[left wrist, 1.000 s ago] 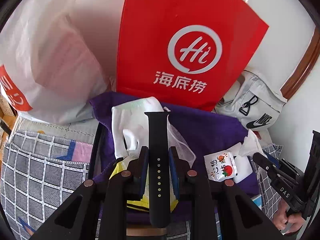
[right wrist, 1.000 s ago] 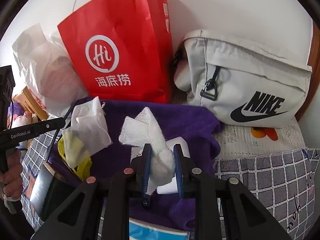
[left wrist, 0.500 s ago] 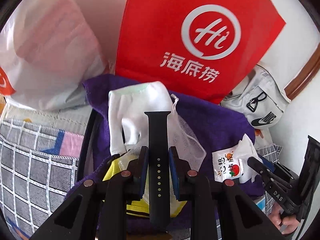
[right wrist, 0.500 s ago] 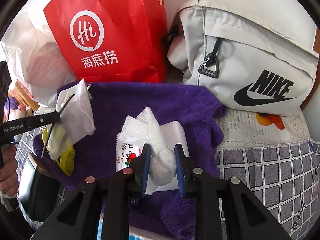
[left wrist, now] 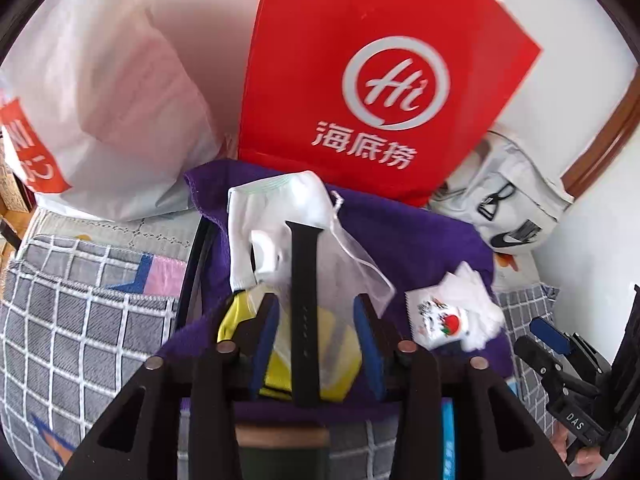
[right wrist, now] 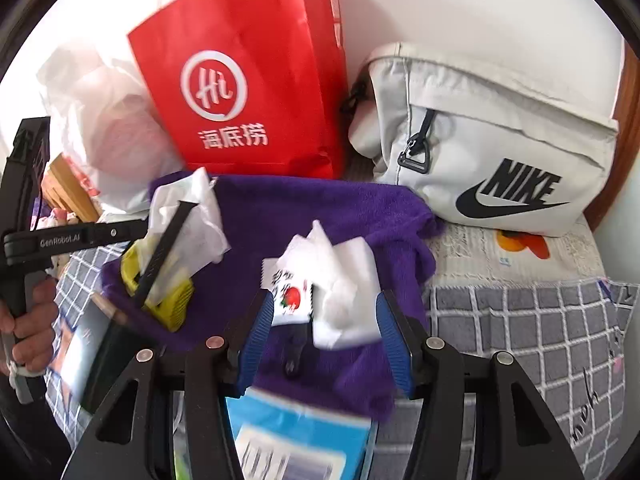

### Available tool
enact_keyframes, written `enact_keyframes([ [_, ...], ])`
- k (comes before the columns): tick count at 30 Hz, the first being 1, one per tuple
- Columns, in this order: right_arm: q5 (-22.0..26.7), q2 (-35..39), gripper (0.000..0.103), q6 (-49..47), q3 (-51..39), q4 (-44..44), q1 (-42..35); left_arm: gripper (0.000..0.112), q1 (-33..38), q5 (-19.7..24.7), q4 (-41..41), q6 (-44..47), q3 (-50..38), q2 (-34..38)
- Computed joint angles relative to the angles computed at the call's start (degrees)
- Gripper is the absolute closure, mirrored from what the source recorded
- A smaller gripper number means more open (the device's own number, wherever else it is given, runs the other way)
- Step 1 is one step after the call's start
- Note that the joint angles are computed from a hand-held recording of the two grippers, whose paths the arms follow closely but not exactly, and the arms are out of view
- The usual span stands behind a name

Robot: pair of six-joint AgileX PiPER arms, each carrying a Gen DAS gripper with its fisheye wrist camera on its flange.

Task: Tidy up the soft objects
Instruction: 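Release the knotted cloth on the towel with the right tool while the left tool releases the strap, then move both tools back over the remaining items on the bed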

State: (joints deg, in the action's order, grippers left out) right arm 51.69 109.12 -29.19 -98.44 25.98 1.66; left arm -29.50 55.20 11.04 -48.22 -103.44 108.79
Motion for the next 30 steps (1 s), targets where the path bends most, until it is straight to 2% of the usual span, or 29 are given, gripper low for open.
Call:
enact_keyframes([
  [4, -2.1, -7.2, 0.048, -1.9, 8.4, 1.2, -0.4, 0.071, -3.2, 0.7, 2.5, -2.9, 3.8, -4.3],
  [8, -1.6, -14.7, 0.047, -4.2, 16.2, 3.1, -1.1, 0.071, -6.3, 1.5, 5.0, -7.3, 8.9, -9.4],
  [10, -1.6, -18.7, 0.042, -5.0, 20.3, 3.9, -1.6, 0.071, -8.1, 2.5, 6.2, -9.8, 11.2, -12.1],
  [19, 5.2, -33.7, 0.04, -14.1, 36.5, 14.7, -7.6, 0.068, -19.0, 5.5, 15.2, -23.1, 22.1, -23.5],
  [23, 4.2, -40.0, 0.04, -16.9, 43.9, 14.2, -6.6, 0.068, -23.0, 5.0, 18.1, -29.0, 27.9, -27.0],
  [27, 2.6, -45.1, 0.04, -21.0, 50.7, 14.3, -4.5, 0.068, -25.7, 1.5, 19.1, -34.7, 34.6, -29.7],
  [30, -2.2, -47.5, 0.04, -21.4, 55.5, 12.1, 0.1, 0.068, -27.6, -0.3, 19.5, -37.4, 38.6, -30.8],
])
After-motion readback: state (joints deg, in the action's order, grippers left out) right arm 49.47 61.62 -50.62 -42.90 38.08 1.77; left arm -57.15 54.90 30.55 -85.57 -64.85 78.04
